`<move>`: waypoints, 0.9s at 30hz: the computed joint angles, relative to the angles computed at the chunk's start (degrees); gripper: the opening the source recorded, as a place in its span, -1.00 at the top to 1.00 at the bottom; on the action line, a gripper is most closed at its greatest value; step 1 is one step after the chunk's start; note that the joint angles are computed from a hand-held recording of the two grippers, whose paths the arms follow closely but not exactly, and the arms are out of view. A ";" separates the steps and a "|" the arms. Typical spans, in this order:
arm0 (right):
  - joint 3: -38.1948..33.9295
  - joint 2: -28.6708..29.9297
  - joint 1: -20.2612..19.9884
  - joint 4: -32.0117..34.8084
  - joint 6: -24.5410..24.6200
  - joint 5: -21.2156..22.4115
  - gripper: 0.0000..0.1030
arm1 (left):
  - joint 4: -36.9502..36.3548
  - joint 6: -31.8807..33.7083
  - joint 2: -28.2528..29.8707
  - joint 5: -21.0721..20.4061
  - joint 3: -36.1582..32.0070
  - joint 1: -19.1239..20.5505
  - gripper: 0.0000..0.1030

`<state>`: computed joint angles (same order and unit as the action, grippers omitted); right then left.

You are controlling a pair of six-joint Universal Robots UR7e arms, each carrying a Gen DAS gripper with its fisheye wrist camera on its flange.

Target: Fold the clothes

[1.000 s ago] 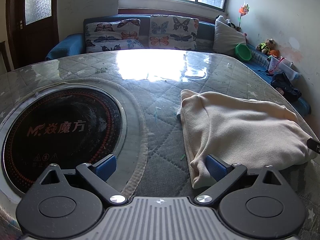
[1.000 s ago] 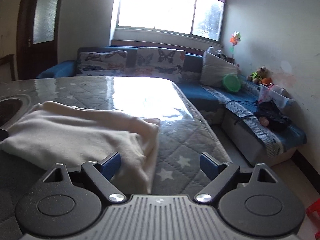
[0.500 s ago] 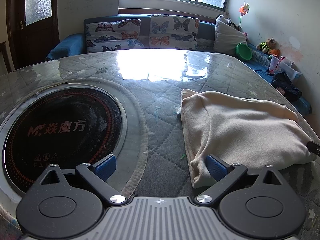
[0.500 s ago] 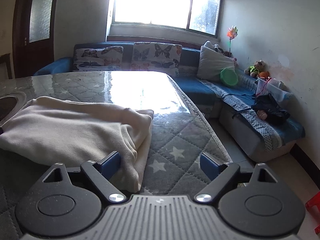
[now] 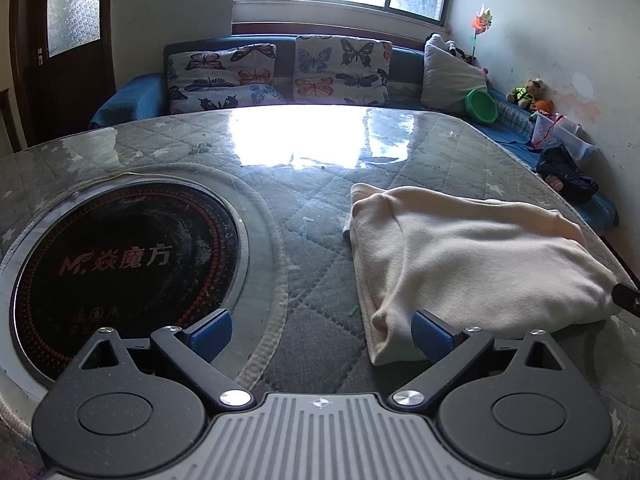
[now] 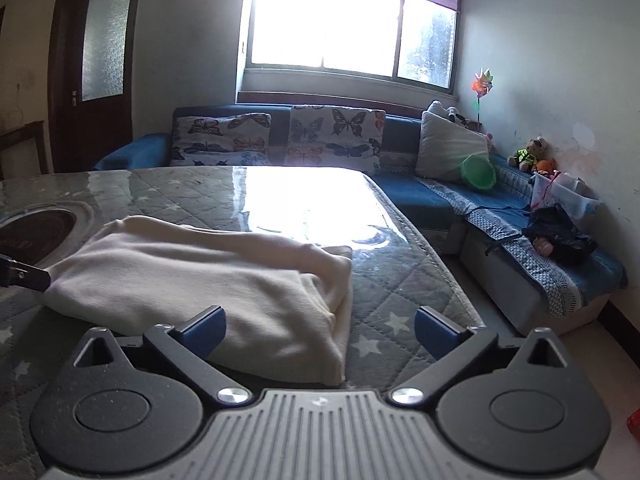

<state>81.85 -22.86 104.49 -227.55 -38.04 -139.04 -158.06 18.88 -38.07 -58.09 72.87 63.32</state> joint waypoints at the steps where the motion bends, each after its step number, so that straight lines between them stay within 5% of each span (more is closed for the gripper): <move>1: 0.11 0.05 0.16 0.05 0.38 0.23 -1.00 | -0.22 0.16 -0.25 -0.13 0.42 -0.06 -0.93; 27: 3.64 0.56 2.66 -0.53 8.54 2.66 -1.00 | -6.23 3.99 -5.72 -4.81 9.96 -1.35 -1.00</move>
<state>85.48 -22.30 107.15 -228.07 -29.50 -136.38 -164.29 22.87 -43.79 -62.90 82.84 61.98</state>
